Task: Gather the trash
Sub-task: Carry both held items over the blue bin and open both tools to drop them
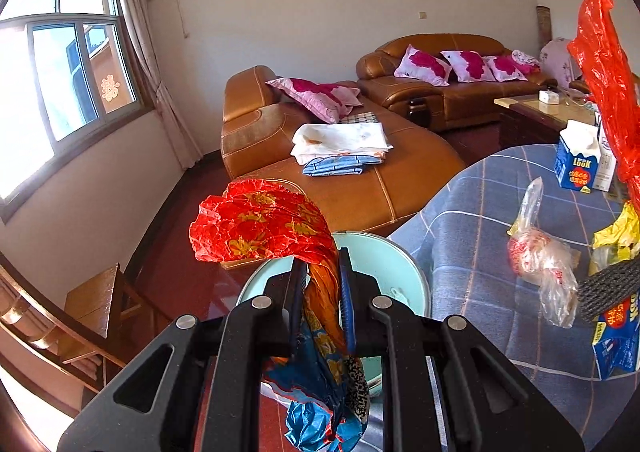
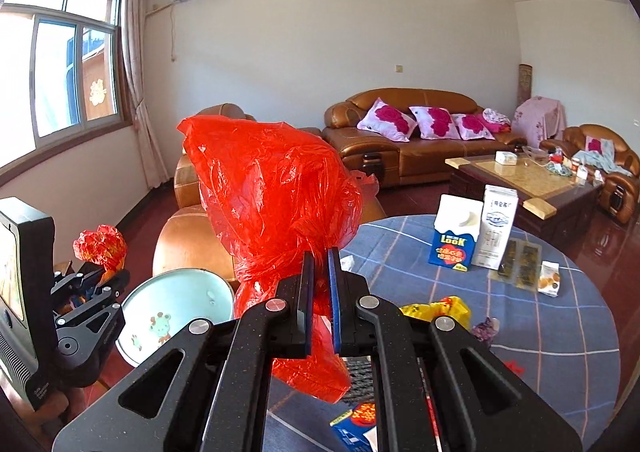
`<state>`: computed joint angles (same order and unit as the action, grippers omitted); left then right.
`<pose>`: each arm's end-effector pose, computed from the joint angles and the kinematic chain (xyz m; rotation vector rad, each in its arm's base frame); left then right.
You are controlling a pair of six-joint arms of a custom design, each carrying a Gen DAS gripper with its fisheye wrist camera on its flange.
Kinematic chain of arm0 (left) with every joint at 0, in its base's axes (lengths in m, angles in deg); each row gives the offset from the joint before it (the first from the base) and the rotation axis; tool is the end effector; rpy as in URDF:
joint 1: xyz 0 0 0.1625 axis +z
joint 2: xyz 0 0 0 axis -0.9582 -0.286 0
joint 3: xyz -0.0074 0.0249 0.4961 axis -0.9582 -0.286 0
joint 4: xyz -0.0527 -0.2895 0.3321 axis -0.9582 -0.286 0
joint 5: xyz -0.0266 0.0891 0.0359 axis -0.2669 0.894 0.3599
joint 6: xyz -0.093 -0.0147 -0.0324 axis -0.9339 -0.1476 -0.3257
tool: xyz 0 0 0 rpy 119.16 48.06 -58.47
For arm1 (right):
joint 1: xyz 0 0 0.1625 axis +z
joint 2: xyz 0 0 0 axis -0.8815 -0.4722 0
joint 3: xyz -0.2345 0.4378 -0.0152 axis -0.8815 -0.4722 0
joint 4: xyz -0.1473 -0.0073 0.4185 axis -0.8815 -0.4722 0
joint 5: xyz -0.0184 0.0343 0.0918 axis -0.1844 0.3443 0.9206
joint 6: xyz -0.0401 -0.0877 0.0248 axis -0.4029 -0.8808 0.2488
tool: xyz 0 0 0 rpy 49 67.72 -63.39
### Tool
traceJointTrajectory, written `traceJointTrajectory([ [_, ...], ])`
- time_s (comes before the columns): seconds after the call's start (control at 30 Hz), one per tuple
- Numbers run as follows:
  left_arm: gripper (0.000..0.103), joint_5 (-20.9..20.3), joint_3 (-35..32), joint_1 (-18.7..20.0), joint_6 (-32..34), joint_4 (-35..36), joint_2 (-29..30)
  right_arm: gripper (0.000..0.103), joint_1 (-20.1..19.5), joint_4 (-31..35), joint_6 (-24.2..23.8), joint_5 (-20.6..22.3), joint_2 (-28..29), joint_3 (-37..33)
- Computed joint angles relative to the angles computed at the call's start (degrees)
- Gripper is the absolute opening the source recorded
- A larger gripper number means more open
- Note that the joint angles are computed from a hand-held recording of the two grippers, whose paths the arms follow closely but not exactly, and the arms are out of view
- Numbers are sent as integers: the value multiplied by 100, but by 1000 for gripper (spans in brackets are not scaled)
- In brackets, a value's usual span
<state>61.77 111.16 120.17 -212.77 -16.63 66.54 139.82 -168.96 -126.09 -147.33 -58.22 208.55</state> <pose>-0.3324 -0.6576 -0.0996 0.9933 2.0264 -0.9390 -0.0093 -0.5387 0.2741 0.1387 -1.8630 1.4390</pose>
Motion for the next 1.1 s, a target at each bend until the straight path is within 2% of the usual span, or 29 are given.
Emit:
traceJointTrajectory([
  [0.63,16,-533,-724,321,141,300,302,8,106,1157,-295,-54,591,-915],
  [1.1,16,-814,-1554,593,-78,1034,723,8,118,1951,-397,-54,943,-1403],
])
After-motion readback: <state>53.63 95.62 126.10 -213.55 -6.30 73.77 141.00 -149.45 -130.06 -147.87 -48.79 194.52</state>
